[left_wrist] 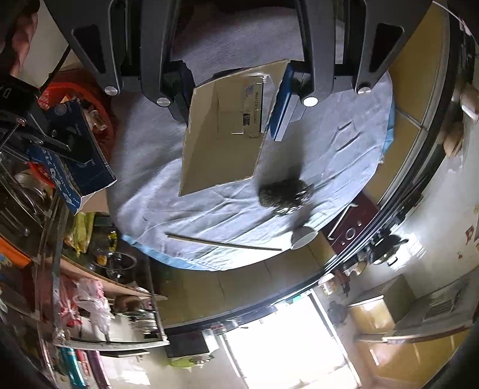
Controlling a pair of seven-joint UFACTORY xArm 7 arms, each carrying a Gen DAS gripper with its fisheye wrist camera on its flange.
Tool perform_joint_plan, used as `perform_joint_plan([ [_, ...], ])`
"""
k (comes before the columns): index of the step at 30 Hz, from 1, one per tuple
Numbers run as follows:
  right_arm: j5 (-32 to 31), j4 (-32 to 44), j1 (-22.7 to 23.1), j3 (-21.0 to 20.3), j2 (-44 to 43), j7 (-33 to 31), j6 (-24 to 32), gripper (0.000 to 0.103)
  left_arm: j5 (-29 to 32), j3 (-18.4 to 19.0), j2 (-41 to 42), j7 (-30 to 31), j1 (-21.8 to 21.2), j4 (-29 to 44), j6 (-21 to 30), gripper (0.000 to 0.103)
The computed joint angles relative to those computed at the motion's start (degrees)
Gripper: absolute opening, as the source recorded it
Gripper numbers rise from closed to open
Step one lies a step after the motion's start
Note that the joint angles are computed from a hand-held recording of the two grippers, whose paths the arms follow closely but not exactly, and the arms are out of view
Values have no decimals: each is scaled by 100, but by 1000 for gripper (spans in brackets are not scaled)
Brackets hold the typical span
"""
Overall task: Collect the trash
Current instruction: 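Lift both box pieces and carry them toward the red basket, then lower both box pieces into the red basket and open both tools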
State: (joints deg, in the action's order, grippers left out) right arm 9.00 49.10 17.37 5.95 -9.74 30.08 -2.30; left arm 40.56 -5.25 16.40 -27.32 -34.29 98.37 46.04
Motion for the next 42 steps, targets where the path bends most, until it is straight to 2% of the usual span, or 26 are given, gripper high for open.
perform_joint_plan([
  [5,228,-418,113,-275,-339,-6,-54,64,-129,-47,275,242,-140,383,118,47],
  [12,335,-986,14,-452,-818,144,-91,64,-344,-23,646,672,-447,880,231,47],
  [17,279,-1372,-320,-387,-1205,377,-14,64,-524,11,905,1020,-648,1208,230,47],
  [25,123,-1776,-799,-291,-1694,717,232,64,-1009,85,1511,1629,-964,2068,500,47],
  [33,31,-1988,-1006,-339,-1973,873,358,65,-1633,148,2185,2196,-1169,3035,924,47],
  [42,51,-2105,-1001,-484,-2089,913,491,65,-2202,237,2716,2611,-1300,3783,1321,47],
])
